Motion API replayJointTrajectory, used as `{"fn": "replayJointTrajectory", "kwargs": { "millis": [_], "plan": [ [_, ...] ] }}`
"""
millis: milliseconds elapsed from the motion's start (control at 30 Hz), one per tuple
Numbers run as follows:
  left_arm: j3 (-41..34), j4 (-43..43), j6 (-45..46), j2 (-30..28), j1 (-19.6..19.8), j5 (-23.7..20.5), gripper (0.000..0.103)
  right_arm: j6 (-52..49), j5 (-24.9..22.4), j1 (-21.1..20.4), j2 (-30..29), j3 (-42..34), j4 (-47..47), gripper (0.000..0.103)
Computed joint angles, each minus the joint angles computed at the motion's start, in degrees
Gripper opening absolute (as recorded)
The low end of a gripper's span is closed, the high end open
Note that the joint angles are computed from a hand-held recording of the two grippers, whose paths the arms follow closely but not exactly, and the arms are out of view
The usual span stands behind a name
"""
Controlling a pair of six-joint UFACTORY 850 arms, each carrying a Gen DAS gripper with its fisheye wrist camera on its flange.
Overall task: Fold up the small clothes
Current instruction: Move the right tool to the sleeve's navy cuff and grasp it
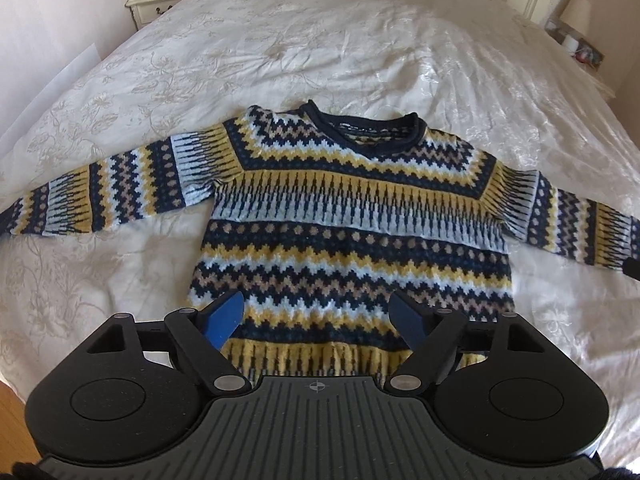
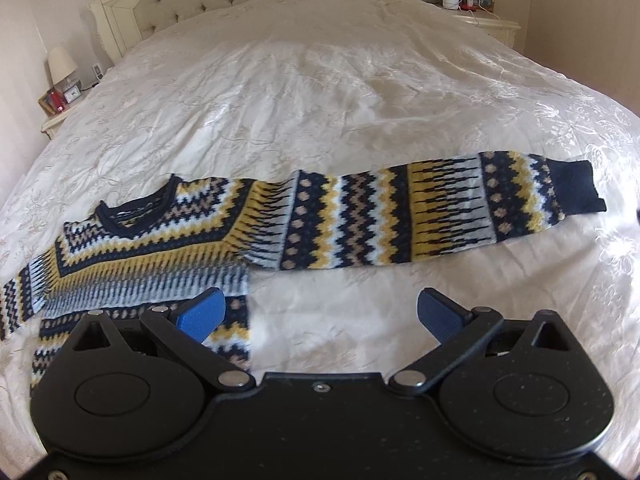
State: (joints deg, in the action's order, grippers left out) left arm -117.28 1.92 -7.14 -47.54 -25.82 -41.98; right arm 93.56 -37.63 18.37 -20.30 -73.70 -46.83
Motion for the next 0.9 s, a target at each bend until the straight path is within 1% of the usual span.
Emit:
{"fn": "replayJointTrajectory", "kwargs": {
  "millis": [200, 400, 533, 633, 800, 833, 867, 900],
  "plan": [
    [-3.6, 2.9, -6.6, -2.5, -2.8, -3.1, 0.078, -3.7, 2.2, -7.3, 3.8, 5.7, -0.9, 0.101],
    [-6.9, 5.7, -11.2, -4.6, -4.6, -5.9, 0.078, -9.1, 6.4, -14.9, 6.8, 9.7, -3.8, 0.101],
    [-9.2, 6.8, -12.9, -6.0, -5.4, -8.0, 0.078, -9.5, 6.5, -19.0, 7.7, 11.2, -5.4, 0.101],
    [-10.7, 7.0, -13.5, -7.0, -5.7, -9.2, 0.078, -9.4, 7.3, -21.8, 8.1, 12.6, -4.1, 0.101],
    [-10.8, 8.1, -13.9, -6.9, -6.0, -9.6, 0.078, -10.7, 11.0, -25.2, 8.1, 15.1, 1.5, 0.101],
    [-10.4, 8.5, -13.8, -6.7, -6.0, -9.4, 0.078, -11.8, 11.9, -25.6, 7.9, 15.3, 3.1, 0.099],
    [-10.1, 8.9, -13.9, -6.5, -6.0, -9.3, 0.078, -12.7, 13.1, -26.1, 7.7, 15.7, 4.7, 0.093],
    [-9.8, 9.1, -13.8, -6.3, -5.9, -9.3, 0.078, -14.0, 13.9, -26.5, 7.7, 16.2, 6.5, 0.081]
  ]
}}
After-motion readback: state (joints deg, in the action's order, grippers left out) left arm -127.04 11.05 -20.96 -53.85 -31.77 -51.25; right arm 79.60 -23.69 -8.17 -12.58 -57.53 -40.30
